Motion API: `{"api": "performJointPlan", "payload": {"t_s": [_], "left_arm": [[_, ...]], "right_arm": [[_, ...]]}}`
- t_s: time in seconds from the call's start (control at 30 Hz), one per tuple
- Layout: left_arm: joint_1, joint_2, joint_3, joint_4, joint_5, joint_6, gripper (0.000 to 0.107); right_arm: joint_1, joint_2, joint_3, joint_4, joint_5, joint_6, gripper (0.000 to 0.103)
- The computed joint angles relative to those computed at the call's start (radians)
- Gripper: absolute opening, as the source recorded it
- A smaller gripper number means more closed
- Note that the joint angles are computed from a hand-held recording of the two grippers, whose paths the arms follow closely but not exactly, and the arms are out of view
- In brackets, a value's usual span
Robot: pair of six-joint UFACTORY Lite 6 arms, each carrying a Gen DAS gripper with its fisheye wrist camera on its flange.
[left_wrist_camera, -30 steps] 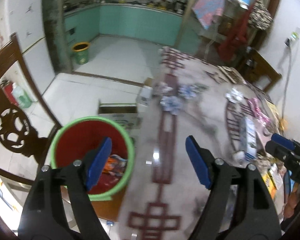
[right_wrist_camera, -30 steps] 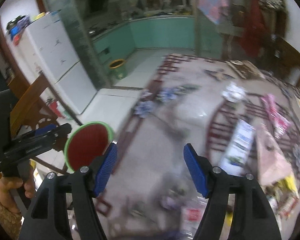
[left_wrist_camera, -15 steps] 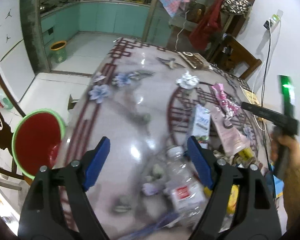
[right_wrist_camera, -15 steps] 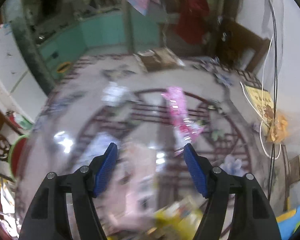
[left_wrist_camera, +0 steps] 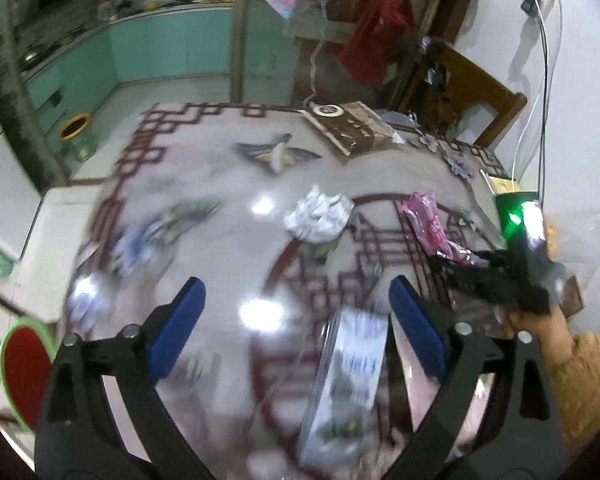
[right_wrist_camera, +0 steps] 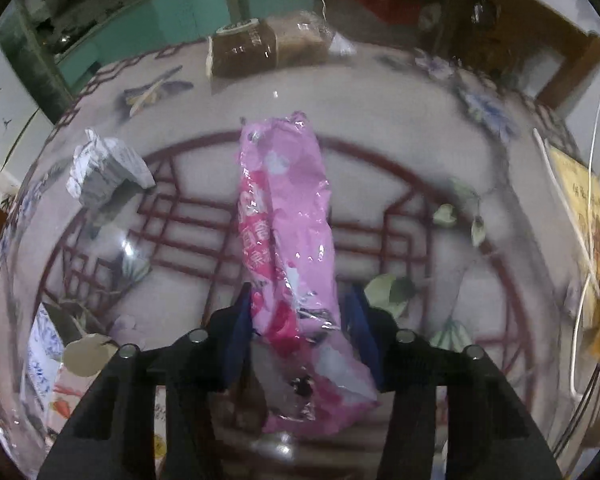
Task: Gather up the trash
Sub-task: 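Grasp the crumpled foil with the left tool while the right tool grasps the pink wrapper, then carry foil and pink wrapper to the red bin and release both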
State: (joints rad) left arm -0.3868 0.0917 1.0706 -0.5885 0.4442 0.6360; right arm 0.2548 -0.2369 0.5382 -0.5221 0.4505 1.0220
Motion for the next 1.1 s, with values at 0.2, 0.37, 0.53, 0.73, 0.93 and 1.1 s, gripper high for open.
{"api": "performJointPlan", "payload": {"t_s": [0.2, 0.37, 0.53, 0.73, 0.93, 1.1], "left_arm": [[-0.101, 0.372, 0.274, -0.066, -0.108, 0.080, 0.093], [-0.130, 0.604, 0.495, -0.094, -0.120, 0.143, 0.095], [-0.136, 0.766, 0.652, -0.062, -0.078, 0.127, 0.078], [-0.117, 0.711, 0.597, -0.151, -0.035, 0.217, 0.052], [-0.084, 0.387, 0.305, -0.239, -0.051, 0.334, 0.052], [-0.048, 0.056, 0.075, -0.025, -0.021, 0.119, 0.052]], "right_arm": [[-0.059, -0.151, -0.075, 0.076, -0.088, -0.099, 0.017], [-0.046, -0.255, -0.097, 0.070, -0.075, -0.074, 0.017], [-0.045, -0.237, -0.088, 0.104, -0.090, -0.085, 0.017], [0.037, -0.265, -0.064, 0.037, -0.016, 0.031, 0.017], [0.253, -0.348, 0.017, -0.072, 0.200, 0.238, 0.016], [0.562, -0.358, 0.130, -0.182, 0.446, 0.502, 0.017]]}}
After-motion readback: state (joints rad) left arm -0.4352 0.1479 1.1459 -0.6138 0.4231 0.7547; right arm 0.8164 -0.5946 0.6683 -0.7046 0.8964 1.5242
